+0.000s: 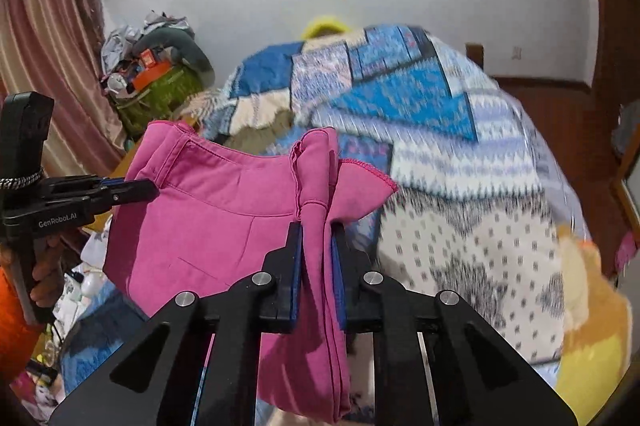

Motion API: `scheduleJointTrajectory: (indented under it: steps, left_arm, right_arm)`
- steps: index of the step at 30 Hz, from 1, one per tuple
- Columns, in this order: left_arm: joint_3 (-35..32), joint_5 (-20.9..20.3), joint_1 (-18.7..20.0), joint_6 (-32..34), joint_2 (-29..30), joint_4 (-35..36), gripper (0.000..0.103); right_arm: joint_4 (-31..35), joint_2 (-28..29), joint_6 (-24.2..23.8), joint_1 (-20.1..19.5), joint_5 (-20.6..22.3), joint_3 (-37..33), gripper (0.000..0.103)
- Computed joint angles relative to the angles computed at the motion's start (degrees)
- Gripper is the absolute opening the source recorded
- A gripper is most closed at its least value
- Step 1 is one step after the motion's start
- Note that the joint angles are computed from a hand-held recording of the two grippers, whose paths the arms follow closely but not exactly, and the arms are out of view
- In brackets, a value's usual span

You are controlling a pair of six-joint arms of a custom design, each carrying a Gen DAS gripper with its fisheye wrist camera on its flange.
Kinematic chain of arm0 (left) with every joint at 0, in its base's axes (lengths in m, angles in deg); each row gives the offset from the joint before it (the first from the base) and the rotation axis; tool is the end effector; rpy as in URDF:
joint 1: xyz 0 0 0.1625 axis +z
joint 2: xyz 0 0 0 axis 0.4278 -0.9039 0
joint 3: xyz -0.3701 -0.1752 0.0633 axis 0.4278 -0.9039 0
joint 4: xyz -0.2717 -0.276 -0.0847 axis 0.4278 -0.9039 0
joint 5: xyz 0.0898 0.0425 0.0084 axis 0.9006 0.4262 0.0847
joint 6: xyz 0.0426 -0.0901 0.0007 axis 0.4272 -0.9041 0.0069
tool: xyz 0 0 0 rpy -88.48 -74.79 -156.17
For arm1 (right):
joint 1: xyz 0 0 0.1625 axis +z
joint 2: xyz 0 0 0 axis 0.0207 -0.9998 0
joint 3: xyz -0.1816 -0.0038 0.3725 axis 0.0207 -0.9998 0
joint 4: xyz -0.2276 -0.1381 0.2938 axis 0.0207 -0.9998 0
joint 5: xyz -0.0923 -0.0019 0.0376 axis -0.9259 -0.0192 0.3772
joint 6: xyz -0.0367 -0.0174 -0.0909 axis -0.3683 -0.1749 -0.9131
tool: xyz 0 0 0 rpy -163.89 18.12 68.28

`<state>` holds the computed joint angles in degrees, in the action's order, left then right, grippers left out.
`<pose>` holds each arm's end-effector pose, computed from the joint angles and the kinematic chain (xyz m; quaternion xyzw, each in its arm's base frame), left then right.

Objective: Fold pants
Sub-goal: 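Carry the pink pants with both grippers onto the olive pants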

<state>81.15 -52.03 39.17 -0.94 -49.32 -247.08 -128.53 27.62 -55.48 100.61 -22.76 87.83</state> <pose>-0.0871 -0.6334 0.2329 0.1935 0.8969 -0.2893 0.2730 0.2387 -0.6012 0.0524 0.2905 -0.9018 0.2822 0.1505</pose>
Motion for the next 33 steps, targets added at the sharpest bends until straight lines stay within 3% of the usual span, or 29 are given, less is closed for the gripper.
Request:
scheduleJointTrajectory:
  steps: [8,15,25,27,30,33]
  left_arm:
    - [-3.2,2.2,0.7,5.2,-1.4,-4.9,0.013]
    - [-8.5,3.3,4.2,6.5,-0.4,-4.5,0.013]
    - [-16.8,4.7,10.8,7.6,3.9,-2.6,0.013]
    - [-19.5,4.9,12.3,7.9,5.5,-2.2,0.008]
    - [-23.8,4.1,14.5,6.8,7.7,0.8,0.002]
    - [-28.7,1.0,16.8,6.6,10.3,4.3,0.001]
  right_arm:
    - [0.3,4.7,-3.8,3.3,1.9,-8.9,0.012]
    - [5.0,10.9,-4.3,4.8,3.0,-18.8,0.012]
    - [16.5,22.9,-4.2,5.8,2.4,-37.0,0.012]
    - [18.7,25.3,-3.7,5.9,2.3,-40.9,0.012]
    - [23.2,30.1,-3.5,6.0,1.7,-49.1,0.012]
    - [29.0,35.3,-3.8,6.0,0.9,-58.2,0.011]
